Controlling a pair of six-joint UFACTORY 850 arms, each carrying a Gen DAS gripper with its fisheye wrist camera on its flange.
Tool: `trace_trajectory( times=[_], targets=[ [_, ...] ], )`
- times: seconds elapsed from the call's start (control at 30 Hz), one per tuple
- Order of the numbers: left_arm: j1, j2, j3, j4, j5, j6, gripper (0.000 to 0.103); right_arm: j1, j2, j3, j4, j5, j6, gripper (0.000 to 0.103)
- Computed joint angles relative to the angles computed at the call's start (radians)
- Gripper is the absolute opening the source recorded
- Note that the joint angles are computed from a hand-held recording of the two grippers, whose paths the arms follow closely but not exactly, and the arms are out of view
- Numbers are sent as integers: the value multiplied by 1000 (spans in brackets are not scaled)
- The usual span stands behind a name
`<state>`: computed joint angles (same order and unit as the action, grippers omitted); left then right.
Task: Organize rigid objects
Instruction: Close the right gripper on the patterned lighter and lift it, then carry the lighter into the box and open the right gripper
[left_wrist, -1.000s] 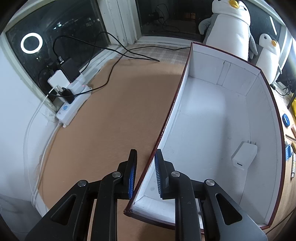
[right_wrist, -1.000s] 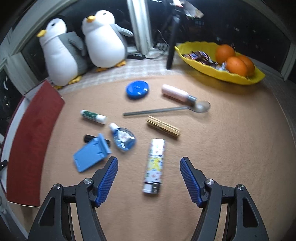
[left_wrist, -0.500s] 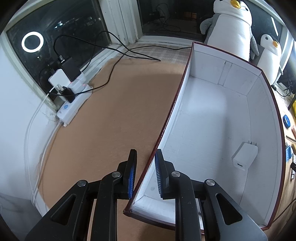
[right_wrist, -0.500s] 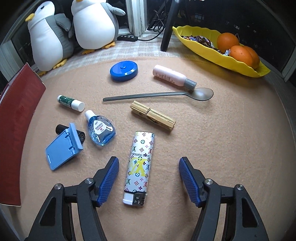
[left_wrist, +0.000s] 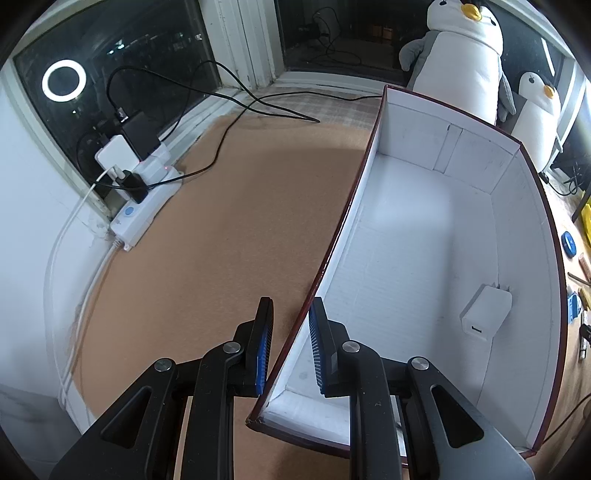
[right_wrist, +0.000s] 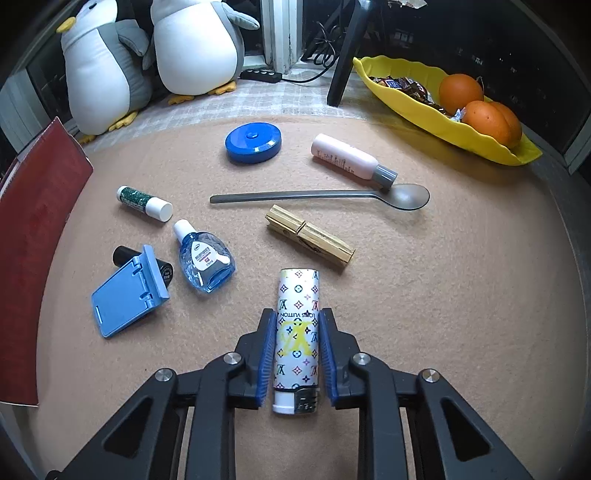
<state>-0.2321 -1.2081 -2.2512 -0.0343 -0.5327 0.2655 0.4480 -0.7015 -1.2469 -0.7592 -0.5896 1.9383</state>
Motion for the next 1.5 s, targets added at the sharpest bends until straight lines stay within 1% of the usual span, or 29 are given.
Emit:
trace_trajectory(
  times=[0.17, 0.4, 0.5, 0.67, 0.77, 0.9, 0.97, 1.07, 1.17, 1.33, 1.5],
  targets=[
    [3, -6, -10, -20, -6, 16, 18, 3, 7, 9, -3, 6, 18, 21],
    [10, -12, -18, -62, -12, 49, 18, 23, 33, 7, -26, -14, 41, 21],
    [15, -20, -31, -95, -22, 72, 18, 35, 47, -17, -55, -27, 47, 21],
    [23, -32, -49, -146, -37, 108, 18, 57, 41, -105, -97, -57, 9, 21],
    [28, -38, -59, -181, -47, 132, 18, 68, 23, -176, -118, -53, -32, 21],
    [33, -48, -76, -226, -64, 161, 18, 85, -31, -306, -121, -41, -127, 21],
    [36, -52, -82, -247, -72, 177, 18, 91, -68, -380, -102, -22, -192, 21],
    [40, -60, -96, -271, -86, 192, 18, 102, -138, -501, -56, -18, -303, 21],
    [44, -65, -103, -291, -95, 209, 18, 109, -193, -593, -6, -5, -401, 21],
    [53, -91, -146, -315, -132, 220, 18, 122, -310, -792, 109, -43, -599, 21],
    [59, -98, -153, -325, -139, 226, 18, 125, -432, -985, 234, -98, -759, 21]
  ],
)
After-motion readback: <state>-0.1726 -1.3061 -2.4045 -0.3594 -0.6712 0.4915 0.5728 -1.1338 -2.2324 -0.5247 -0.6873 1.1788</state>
